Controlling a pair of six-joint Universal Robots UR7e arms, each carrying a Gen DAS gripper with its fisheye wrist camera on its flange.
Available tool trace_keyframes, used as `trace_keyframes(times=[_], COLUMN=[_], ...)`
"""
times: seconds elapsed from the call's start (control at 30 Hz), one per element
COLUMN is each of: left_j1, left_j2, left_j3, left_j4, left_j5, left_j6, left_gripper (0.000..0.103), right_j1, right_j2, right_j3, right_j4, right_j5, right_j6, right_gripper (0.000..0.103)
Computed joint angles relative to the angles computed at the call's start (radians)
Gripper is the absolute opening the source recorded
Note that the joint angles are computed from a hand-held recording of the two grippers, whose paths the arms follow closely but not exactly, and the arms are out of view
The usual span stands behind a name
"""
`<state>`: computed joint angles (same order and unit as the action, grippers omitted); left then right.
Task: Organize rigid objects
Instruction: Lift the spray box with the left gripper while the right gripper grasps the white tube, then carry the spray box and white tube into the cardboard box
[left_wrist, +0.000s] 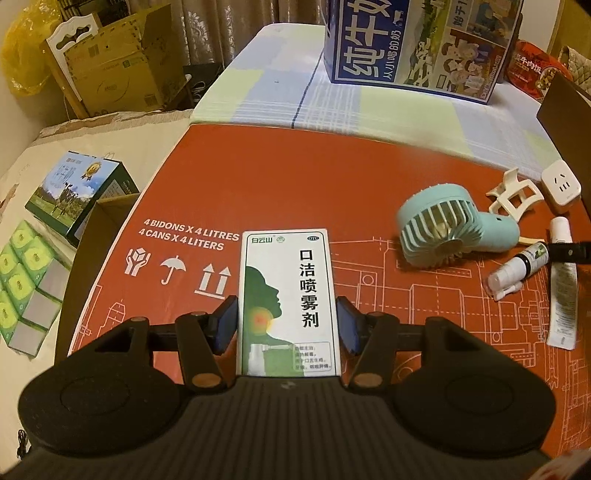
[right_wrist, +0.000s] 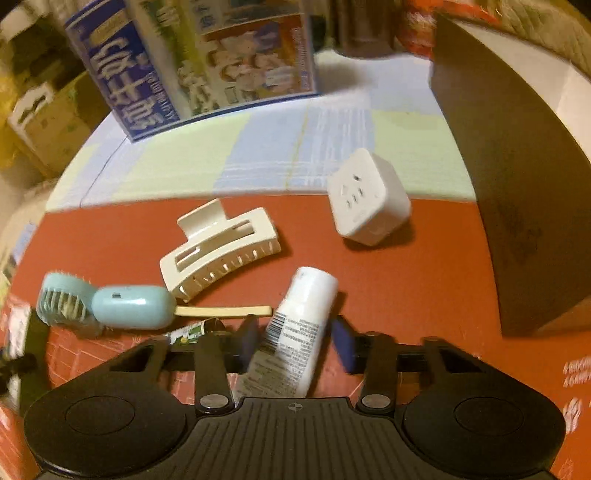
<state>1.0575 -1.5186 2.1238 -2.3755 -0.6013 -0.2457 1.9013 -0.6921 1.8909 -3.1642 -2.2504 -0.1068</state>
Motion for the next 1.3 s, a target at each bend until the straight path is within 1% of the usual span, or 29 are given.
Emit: trace_keyframes(times=[0.1, 0.27, 0.33, 0.37, 0.43, 0.57, 0.7, 0.77, 0.87, 1.1, 1.3], left_j1=[0.001, -0.007, -0.005, -0.002, 0.004, 0.013, 0.017, 0.014, 0.004, -0.027, -0.069], left_j2=[-0.006, -0.026, -0.027, -0.024, -0.014, 0.012, 0.025, 0.026, 0.022, -0.008, -0.044], left_j3=[-0.001, 0.007, 0.004, -0.001, -0.011, -0.028, -0.037, -0.036, -0.030, -0.006, 0.014], left_j4=[0.028, 0.060, 0.065, 0.069, 0.071, 0.074, 0.092, 0.101, 0.121, 0.170, 0.196], left_j5=[-0.006, -0.019, -0.023, -0.026, -0.028, -0.020, -0.011, -0.005, 0.005, 0.008, 0.012], left_j6=[-0.010, -0.028, -0.026, -0.026, -0.021, -0.011, -0.022, -0.031, -0.052, -0.094, -0.121], left_gripper=[0.052, 0.052, 0.052, 0.052, 0.052, 0.052, 0.052, 0.052, 0.052, 0.052, 0.052], right_j1=[-0.004, -0.010, -0.006, -0.005, 0.004, 0.021, 0.025, 0.026, 0.024, 0.013, 0.019], right_j2=[-0.010, -0.064, -0.080, -0.082, -0.070, -0.044, -0.028, -0.028, -0.036, -0.071, -0.108], right_j3=[0.020, 0.078, 0.105, 0.112, 0.125, 0.115, 0.111, 0.117, 0.126, 0.152, 0.183], right_j4=[0.002, 0.069, 0.072, 0.073, 0.027, -0.003, -0.037, -0.052, -0.057, -0.038, -0.052], right_j5=[0.022, 0.074, 0.074, 0.065, 0.037, -0.003, -0.020, -0.016, -0.004, 0.029, 0.052], right_j6=[-0.085, -0.244, -0.268, -0.265, -0.268, -0.204, -0.189, -0.200, -0.203, -0.181, -0.177], right_gripper=[0.036, 0.035, 0.036, 0.036, 0.036, 0.036, 0.035, 0.032, 0.030, 0.029, 0.029])
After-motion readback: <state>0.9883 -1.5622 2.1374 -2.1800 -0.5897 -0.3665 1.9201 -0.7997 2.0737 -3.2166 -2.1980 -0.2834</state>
